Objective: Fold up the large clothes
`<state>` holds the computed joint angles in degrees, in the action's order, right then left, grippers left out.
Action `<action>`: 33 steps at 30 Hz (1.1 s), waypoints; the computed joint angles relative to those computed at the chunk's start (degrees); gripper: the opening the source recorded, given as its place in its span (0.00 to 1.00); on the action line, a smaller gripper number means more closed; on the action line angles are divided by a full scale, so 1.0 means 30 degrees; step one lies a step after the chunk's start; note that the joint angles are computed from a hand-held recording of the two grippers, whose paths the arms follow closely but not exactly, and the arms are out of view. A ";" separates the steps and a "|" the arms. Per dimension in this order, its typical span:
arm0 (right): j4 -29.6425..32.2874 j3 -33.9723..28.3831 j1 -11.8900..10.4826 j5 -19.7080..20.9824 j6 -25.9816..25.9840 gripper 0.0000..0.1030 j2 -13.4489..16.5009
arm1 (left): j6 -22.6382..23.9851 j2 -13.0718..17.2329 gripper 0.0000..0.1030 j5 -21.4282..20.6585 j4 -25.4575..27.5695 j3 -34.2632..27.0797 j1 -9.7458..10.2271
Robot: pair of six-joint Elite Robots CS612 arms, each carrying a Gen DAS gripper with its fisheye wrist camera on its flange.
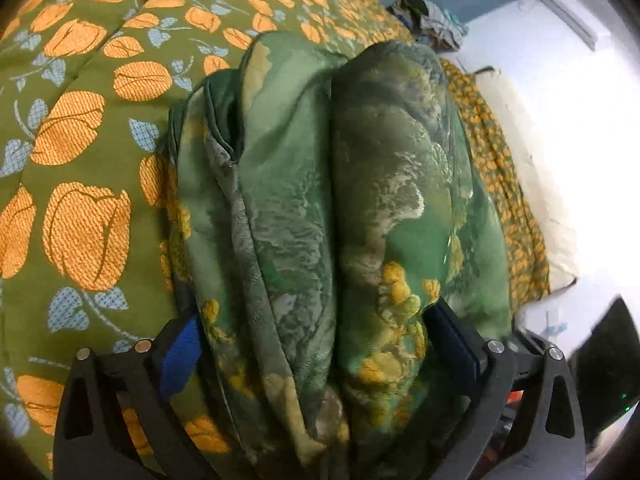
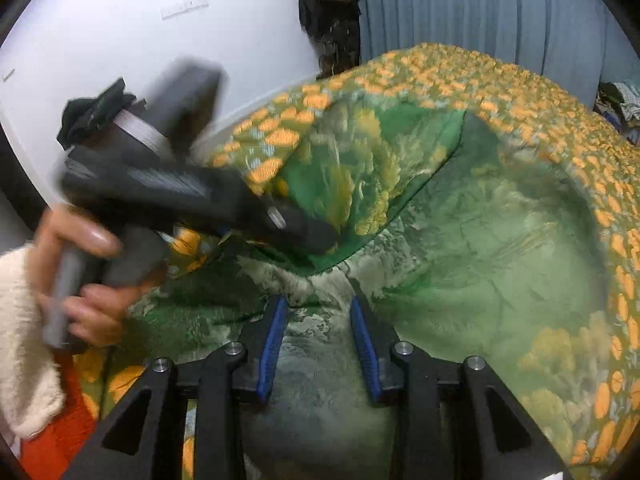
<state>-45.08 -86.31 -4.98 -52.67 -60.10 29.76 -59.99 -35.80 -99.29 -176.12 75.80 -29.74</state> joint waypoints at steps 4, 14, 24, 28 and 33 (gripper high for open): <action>0.0726 0.0566 -0.1454 0.1750 0.1151 0.71 -0.0830 | 0.0376 -0.0010 0.93 0.0211 0.0579 -0.0166 -0.0020; 0.0597 0.6617 -0.2290 0.2291 0.6180 0.81 -0.2315 | 0.0510 0.0056 0.93 0.0278 0.1291 -0.0527 -0.0022; 0.1460 0.8326 -0.1890 0.3020 0.5105 0.64 -0.2789 | 0.0330 0.0397 0.64 0.0793 0.0893 -0.1116 -0.0273; 0.1096 0.6635 -0.1867 0.3284 0.3825 0.60 -0.2383 | 0.0563 -0.0214 0.47 0.1734 0.0272 -0.0556 -0.0695; 0.1724 0.5884 -0.2157 0.5199 0.1516 0.59 -0.2746 | 0.1319 -0.0984 0.45 0.2923 -0.1090 -0.0194 -0.1043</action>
